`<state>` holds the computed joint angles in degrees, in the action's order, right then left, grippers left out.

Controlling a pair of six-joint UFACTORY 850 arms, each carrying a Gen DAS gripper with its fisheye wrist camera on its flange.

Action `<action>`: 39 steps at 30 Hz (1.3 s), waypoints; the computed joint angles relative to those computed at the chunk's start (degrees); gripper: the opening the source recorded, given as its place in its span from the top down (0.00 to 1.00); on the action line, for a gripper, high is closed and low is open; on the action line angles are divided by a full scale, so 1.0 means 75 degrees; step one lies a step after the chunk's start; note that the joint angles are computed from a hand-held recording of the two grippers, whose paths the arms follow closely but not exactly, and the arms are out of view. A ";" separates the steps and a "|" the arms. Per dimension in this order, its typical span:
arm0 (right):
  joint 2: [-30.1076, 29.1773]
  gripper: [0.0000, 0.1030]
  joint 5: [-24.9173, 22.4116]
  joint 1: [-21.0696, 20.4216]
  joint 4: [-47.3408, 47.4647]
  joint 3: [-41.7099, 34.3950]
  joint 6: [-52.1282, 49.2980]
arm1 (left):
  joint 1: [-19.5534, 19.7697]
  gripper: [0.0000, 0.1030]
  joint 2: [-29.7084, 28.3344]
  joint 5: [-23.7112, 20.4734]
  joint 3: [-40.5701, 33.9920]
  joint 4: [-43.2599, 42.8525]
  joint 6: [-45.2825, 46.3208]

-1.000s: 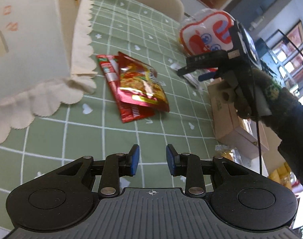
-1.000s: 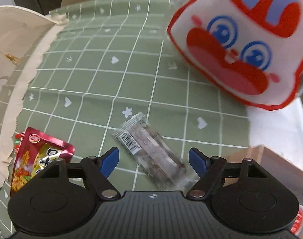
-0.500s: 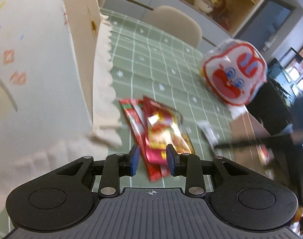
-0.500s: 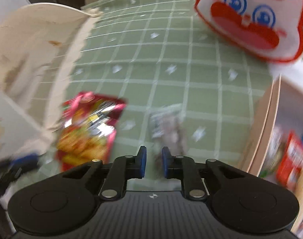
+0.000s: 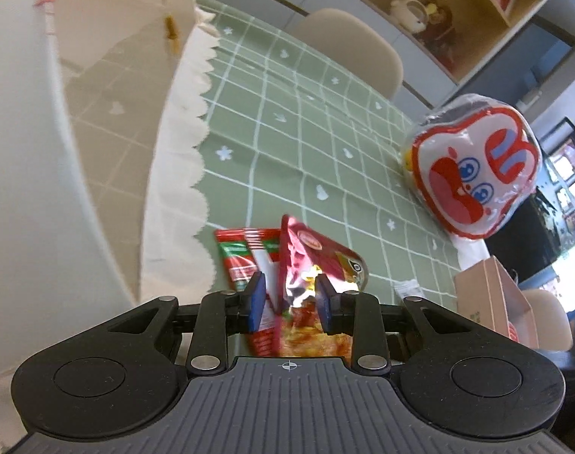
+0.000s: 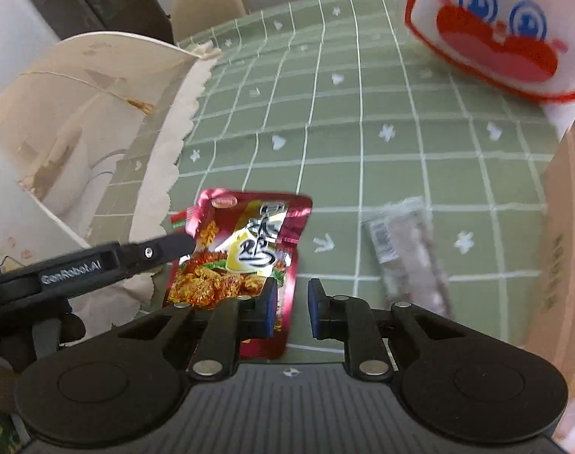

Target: Organize snacks

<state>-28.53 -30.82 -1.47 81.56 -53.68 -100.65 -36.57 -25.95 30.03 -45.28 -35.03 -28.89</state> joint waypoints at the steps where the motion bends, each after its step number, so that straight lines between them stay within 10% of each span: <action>1: -0.0031 0.83 -0.0051 -0.0001 0.0096 0.0033 -0.0086 | -0.0011 0.68 -0.0009 0.0004 -0.0014 0.0052 0.0010; 10: 0.0149 0.81 -0.0893 -0.0517 -0.0472 0.0490 0.0102 | -0.0123 0.68 0.0766 0.0351 0.0747 0.3114 -0.2544; 24: 0.0886 0.81 -0.1671 -0.1490 0.0620 0.2271 -0.1537 | -0.0996 0.82 0.0949 -0.0902 0.0608 0.1781 -0.1090; 34: 0.1744 0.60 0.0493 -0.0628 0.4824 0.2355 -0.6126 | -0.1066 0.86 0.1009 -0.0648 0.0832 0.1614 -0.1110; 39: 0.0702 0.52 0.1585 -0.0175 0.3583 0.0795 -0.4305 | -0.1184 0.86 0.1058 -0.0608 0.0873 0.1131 -0.0857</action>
